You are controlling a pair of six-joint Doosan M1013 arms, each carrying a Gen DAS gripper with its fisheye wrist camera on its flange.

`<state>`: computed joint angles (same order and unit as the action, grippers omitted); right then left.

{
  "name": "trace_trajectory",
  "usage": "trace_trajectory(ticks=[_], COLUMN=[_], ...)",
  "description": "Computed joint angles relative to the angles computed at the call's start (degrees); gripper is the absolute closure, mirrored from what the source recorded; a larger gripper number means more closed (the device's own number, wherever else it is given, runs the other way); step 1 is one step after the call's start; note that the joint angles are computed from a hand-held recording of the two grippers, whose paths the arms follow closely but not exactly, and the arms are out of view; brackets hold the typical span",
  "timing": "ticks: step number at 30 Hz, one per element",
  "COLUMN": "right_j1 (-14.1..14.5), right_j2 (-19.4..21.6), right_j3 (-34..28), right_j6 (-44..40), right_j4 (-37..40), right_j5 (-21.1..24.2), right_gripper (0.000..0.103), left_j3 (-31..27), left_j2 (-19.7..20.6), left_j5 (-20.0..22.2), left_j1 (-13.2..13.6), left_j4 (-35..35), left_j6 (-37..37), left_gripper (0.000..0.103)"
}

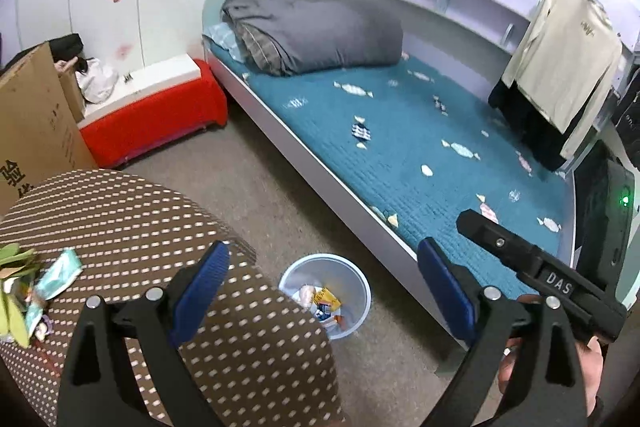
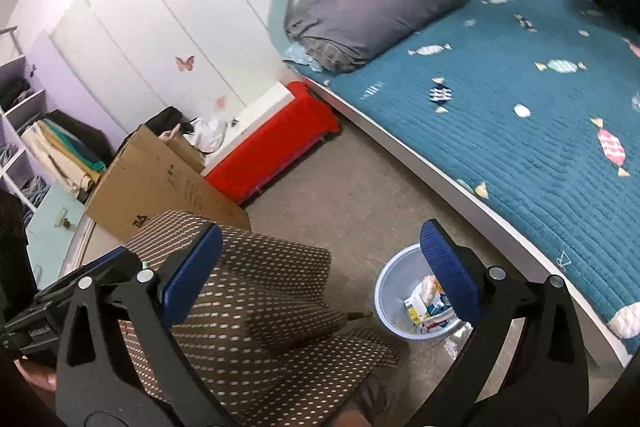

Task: Collect trash
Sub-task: 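Move both tools back over the table toward the remaining trash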

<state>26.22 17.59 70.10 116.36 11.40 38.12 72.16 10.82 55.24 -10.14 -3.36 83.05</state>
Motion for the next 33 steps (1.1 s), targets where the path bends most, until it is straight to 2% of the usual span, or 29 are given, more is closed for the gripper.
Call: trace_trajectory(ticks=[4, 13, 18, 25, 33], right_j1=[1.78, 5.22, 7.16, 10.18, 12.24], right_j2=[-0.14, 1.88, 3.51, 6.59, 10.05], right_j3=[-1.06, -7.13, -10.37, -15.17, -19.75], right_j6=[-0.75, -11.13, -14.00, -15.61, -14.10], right_j4=[-2.23, 1.42, 1.84, 1.87, 1.35], right_j5=[-0.67, 4.33, 6.63, 10.41, 15.16], right_gripper=[0.006, 0.006, 0.006, 0.006, 0.006], left_j3=[2.61, 7.39, 9.73, 13.78, 16.97], left_j2=[-2.93, -8.07, -10.39, -13.72, -15.66], left_j5=[-2.05, -4.96, -6.24, -7.59, -8.28], left_j1=[1.11, 4.40, 6.75, 11.92, 18.48], left_j4=[-0.12, -0.87, -0.52, 0.74, 2.58], left_j6=[0.14, 0.57, -0.16, 1.00, 3.22], left_gripper=[0.009, 0.009, 0.009, 0.009, 0.009])
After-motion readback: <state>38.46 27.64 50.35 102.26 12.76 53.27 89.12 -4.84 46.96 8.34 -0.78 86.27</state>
